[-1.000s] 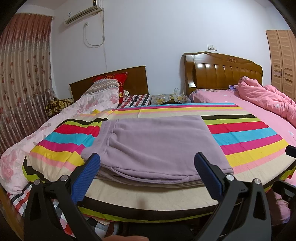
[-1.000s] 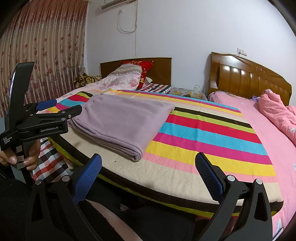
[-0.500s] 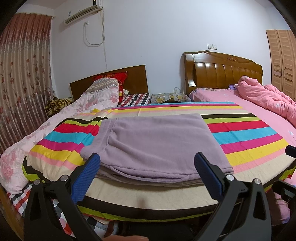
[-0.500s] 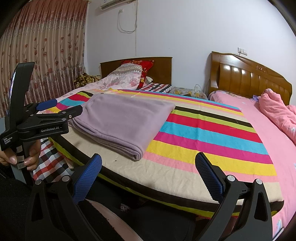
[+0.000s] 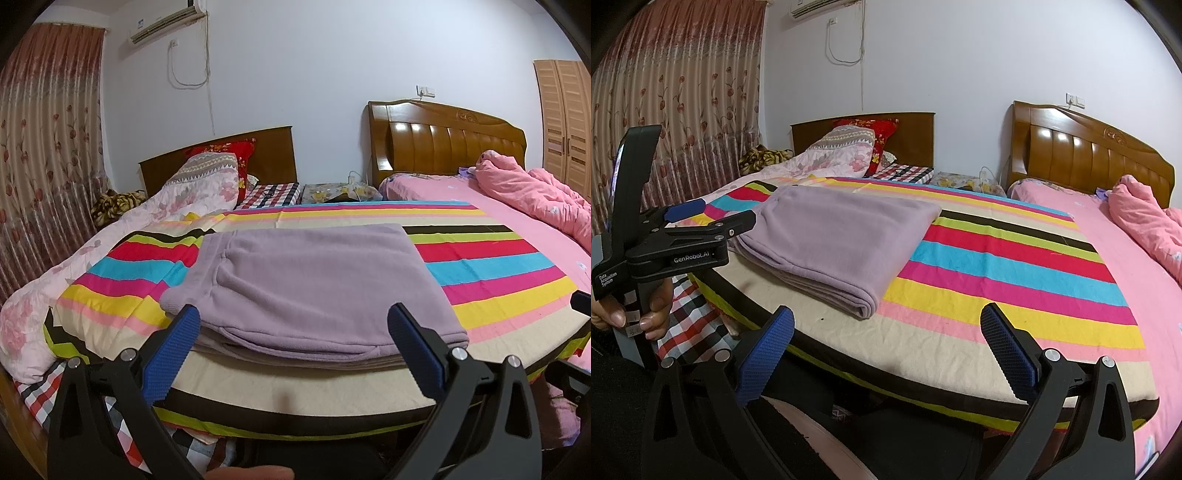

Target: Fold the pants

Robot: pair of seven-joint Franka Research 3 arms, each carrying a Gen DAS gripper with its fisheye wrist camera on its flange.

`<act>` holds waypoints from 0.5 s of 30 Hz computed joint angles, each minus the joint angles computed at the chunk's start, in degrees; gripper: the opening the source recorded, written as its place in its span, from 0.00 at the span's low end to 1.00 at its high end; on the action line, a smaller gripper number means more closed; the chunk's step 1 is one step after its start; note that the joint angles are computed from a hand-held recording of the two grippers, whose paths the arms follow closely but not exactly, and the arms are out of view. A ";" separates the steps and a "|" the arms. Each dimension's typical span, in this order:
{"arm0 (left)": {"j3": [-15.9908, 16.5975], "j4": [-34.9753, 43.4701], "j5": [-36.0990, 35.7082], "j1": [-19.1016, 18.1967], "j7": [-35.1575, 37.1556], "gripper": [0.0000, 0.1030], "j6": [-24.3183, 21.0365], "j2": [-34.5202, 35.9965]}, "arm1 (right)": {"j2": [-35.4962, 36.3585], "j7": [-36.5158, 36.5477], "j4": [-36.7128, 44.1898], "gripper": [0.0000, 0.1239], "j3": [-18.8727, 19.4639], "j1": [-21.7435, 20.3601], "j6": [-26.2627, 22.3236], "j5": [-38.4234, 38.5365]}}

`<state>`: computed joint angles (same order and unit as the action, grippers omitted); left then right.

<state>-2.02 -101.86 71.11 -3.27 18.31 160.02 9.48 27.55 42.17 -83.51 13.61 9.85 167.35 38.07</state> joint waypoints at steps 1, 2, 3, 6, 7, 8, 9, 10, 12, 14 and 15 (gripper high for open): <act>-0.01 0.00 -0.12 0.02 0.10 0.98 0.01 -0.01 | -0.02 0.06 -0.07 0.79 -0.01 0.04 0.01 -0.02; -0.01 -0.09 0.01 -0.05 -0.07 0.98 -0.06 -0.08 | -0.05 -0.03 -0.19 0.79 0.10 -0.02 0.04 0.07; 0.01 0.00 0.02 0.00 -0.03 0.98 0.00 -0.02 | -0.05 -0.03 -0.19 0.79 0.10 -0.03 0.04 0.07; 0.05 0.03 0.15 0.04 -0.16 0.98 0.07 -0.02 | -0.11 -0.02 -0.27 0.79 0.11 -0.01 0.10 0.07; 0.07 0.04 0.24 0.03 -0.28 0.98 0.06 -0.02 | -0.11 -0.02 -0.27 0.79 0.11 -0.02 0.10 0.07; 0.06 0.13 0.18 0.04 -0.24 0.98 0.01 0.03 | -0.14 0.04 -0.32 0.79 0.07 0.03 0.11 0.05; 0.03 0.22 -0.01 0.03 -0.11 0.98 -0.10 0.11 | -0.15 0.09 -0.33 0.79 0.05 0.05 0.12 0.02; 0.01 0.25 -0.19 0.04 0.04 0.98 -0.16 0.15 | -0.26 0.11 -0.52 0.79 0.08 0.09 0.22 0.04; -0.03 0.38 -0.74 0.03 0.53 0.98 -0.34 0.27 | -0.19 -0.04 -0.49 0.79 0.19 -0.01 0.20 0.14; -0.04 0.38 -1.27 0.02 0.92 0.98 -0.33 0.32 | -0.16 0.07 -0.41 0.79 0.09 0.04 0.13 0.05; -0.03 0.46 -1.48 -0.02 1.09 0.98 -0.46 0.35 | -0.25 0.02 -0.56 0.79 0.15 0.03 0.20 0.10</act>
<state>-2.05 -101.40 69.63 -3.29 19.40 159.56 9.83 27.31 42.19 -84.07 13.76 9.89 167.54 38.17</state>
